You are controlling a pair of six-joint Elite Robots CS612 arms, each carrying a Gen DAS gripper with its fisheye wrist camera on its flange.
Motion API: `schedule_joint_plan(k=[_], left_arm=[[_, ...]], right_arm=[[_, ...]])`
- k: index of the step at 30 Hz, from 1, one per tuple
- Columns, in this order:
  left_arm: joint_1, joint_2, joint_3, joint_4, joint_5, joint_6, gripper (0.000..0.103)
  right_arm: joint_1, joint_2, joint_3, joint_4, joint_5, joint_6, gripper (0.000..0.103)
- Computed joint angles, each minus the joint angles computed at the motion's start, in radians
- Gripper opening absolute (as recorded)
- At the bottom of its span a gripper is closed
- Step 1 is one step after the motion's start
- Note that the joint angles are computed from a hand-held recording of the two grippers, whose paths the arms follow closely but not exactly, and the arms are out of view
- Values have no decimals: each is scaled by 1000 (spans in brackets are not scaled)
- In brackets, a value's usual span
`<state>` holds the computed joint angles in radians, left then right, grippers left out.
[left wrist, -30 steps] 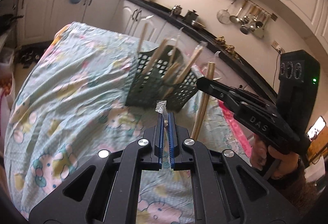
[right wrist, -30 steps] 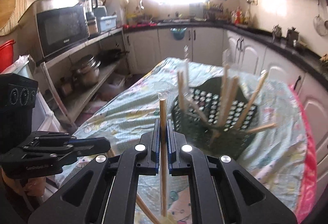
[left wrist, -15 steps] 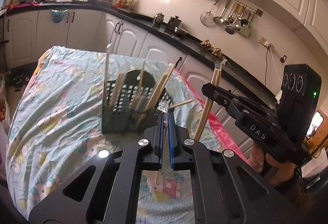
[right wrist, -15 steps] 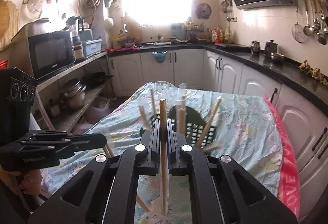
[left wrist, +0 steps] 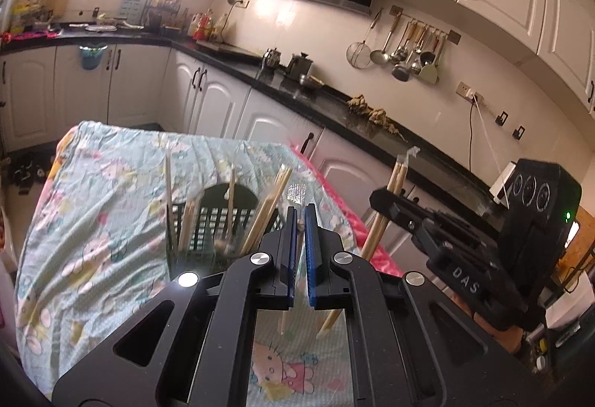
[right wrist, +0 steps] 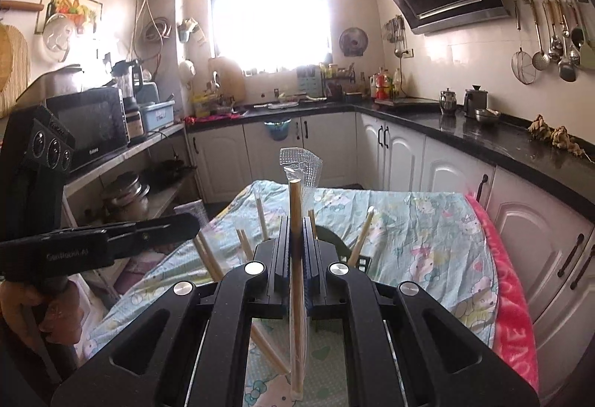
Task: Organize utensils
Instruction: 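Lift both held chopsticks and carry them above the green basket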
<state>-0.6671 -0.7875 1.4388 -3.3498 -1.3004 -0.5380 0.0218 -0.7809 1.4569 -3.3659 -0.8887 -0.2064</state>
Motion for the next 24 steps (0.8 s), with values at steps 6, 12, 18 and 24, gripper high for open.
schedule_joint_plan(k=[6,12,18,24], left_arm=[[3,2,-22,-30,4,31,2],[5,2,-55,-42,25,63,2],[12,1,-84,-49,44,82,2],[16,-3,-108,-59,89,105,2]], right_arm=[[0,0,-19,-21,-6,21,6],[4,3,-51,-35,-13,34,6],[9,14,-93,-66,-12,58,6],[17,33,-149,-77,-8,64,6]])
